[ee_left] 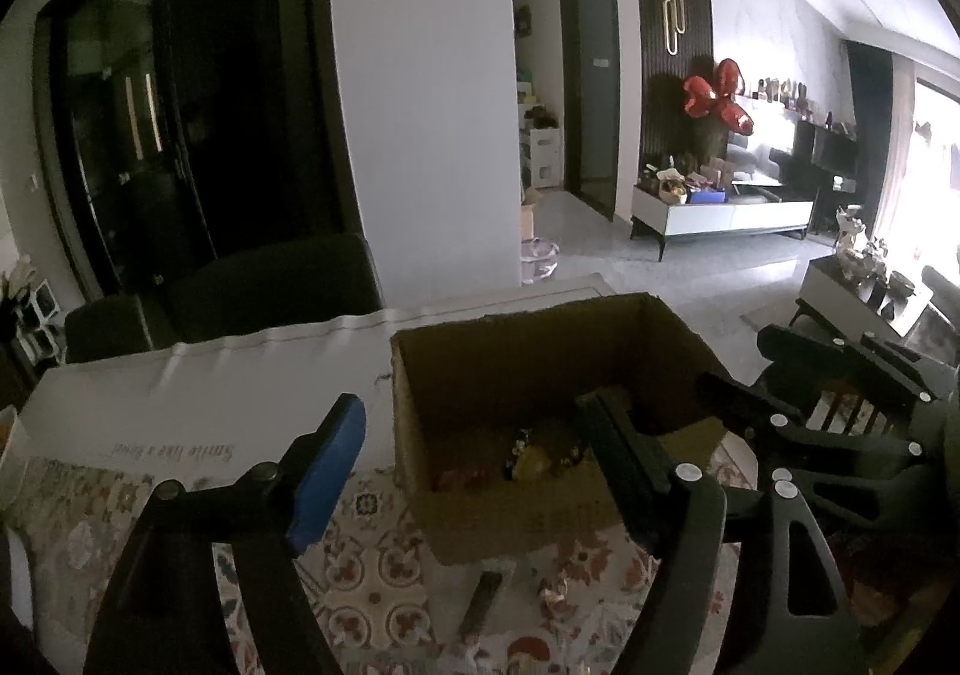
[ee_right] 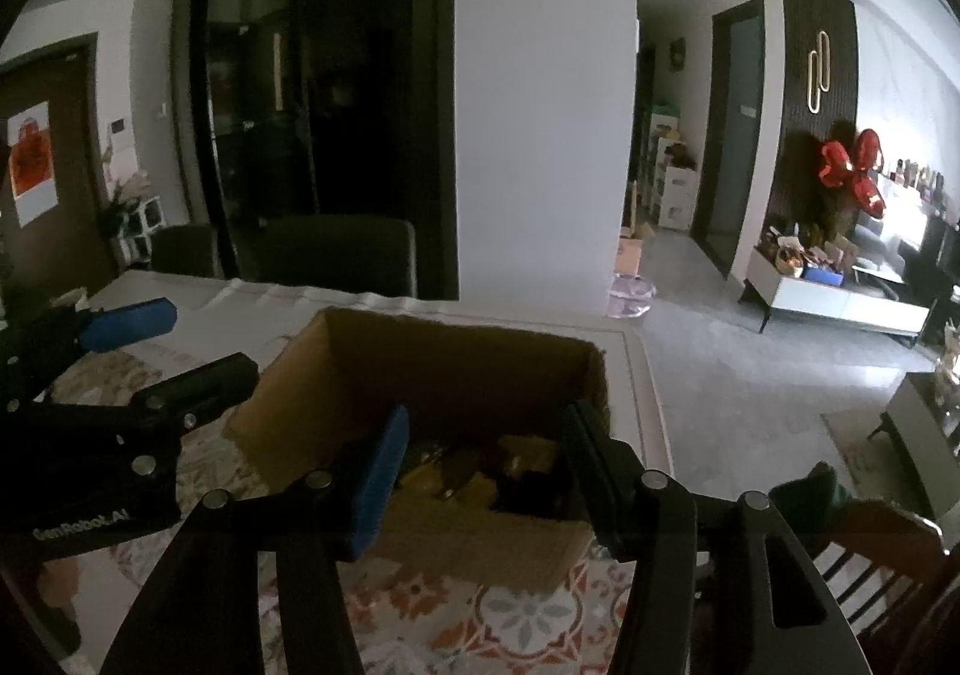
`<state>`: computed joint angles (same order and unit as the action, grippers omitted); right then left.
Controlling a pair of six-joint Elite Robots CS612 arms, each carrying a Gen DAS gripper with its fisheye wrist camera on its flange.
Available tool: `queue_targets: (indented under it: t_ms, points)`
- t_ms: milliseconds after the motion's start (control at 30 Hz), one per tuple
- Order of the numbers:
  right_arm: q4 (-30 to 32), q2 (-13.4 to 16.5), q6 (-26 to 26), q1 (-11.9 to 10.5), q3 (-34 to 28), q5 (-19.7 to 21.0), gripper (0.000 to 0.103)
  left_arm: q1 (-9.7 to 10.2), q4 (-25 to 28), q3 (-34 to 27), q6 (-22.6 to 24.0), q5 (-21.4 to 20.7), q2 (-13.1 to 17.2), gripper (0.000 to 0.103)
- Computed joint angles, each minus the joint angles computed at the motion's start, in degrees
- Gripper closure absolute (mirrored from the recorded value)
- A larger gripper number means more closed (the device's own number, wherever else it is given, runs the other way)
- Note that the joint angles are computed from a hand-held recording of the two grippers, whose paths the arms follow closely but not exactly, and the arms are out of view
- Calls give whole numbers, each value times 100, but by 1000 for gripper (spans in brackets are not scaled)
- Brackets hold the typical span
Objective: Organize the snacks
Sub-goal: 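Open both tools over the box and withdraw toward the table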
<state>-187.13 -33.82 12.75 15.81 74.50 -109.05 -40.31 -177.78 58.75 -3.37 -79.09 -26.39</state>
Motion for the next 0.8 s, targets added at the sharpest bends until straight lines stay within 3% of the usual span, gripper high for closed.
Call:
queue_targets:
  t_ms: [367,800]
  points:
    - [-341,-110,-2,158,348,144,48,-39,-577,839,54,199,-345,27]
    - [-191,-115,93,297,532,395,48,-3,-634,1436,-73,183,-535,27]
